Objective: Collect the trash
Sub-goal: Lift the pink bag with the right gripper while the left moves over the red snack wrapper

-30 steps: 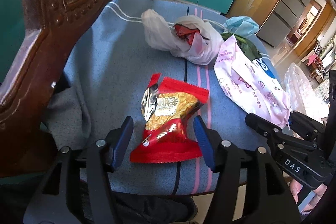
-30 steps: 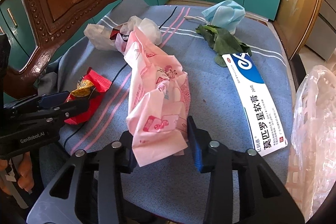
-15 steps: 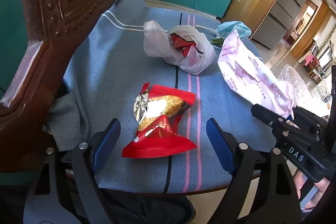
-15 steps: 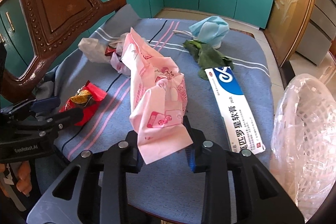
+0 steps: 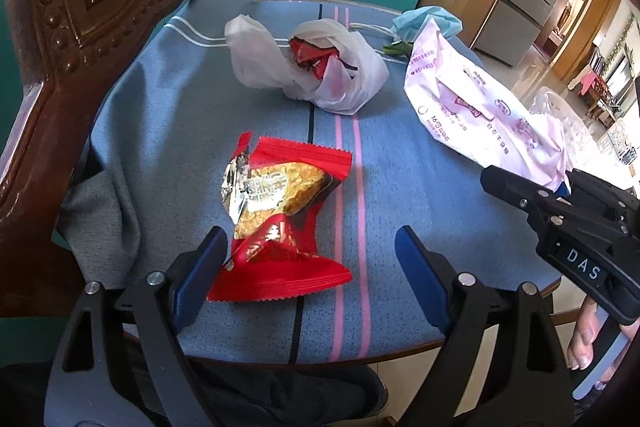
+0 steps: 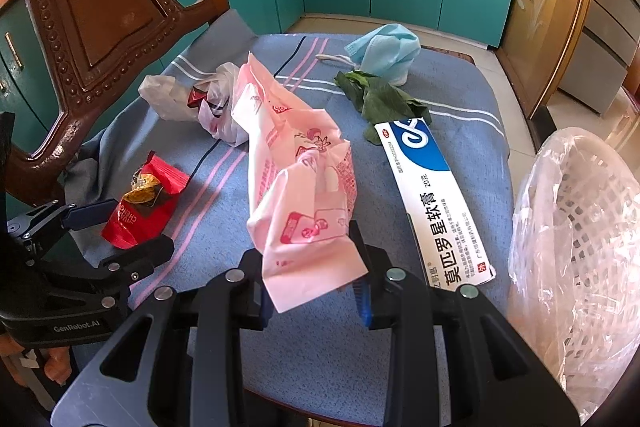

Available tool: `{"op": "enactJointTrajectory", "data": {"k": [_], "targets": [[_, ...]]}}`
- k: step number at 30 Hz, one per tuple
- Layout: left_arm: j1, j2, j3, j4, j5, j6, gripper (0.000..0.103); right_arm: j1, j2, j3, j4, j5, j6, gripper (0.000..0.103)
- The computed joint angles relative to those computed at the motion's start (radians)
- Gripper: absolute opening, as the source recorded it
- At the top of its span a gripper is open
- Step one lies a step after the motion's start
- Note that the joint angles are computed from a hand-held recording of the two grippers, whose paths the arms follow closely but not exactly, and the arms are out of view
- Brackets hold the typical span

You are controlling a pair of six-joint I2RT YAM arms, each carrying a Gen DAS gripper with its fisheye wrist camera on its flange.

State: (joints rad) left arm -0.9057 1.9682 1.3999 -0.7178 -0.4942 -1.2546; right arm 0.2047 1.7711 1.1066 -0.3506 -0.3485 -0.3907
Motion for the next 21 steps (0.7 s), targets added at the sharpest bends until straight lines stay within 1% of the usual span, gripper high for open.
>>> {"op": "enactJointTrajectory", "data": {"k": [7, 9, 11, 21], "targets": [[0.009, 0.032, 0.031, -0.016, 0.010, 0.013, 0.085, 0.000, 0.008, 0.009, -0.013, -0.003, -0.003, 0.032], [0.010, 0.038, 0.038, -0.020, 0.011, 0.017, 0.082, 0.002, 0.011, 0.010, -0.015, -0.001, -0.005, 0.032], [0.013, 0.041, 0.038, -0.018, 0.015, 0.020, 0.078, 0.004, 0.012, 0.010, -0.015, 0.001, -0.007, 0.032], [0.021, 0.035, 0.020, -0.016, 0.020, 0.013, 0.068, 0.004, 0.015, 0.012, -0.020, -0.001, -0.005, 0.032]]}}
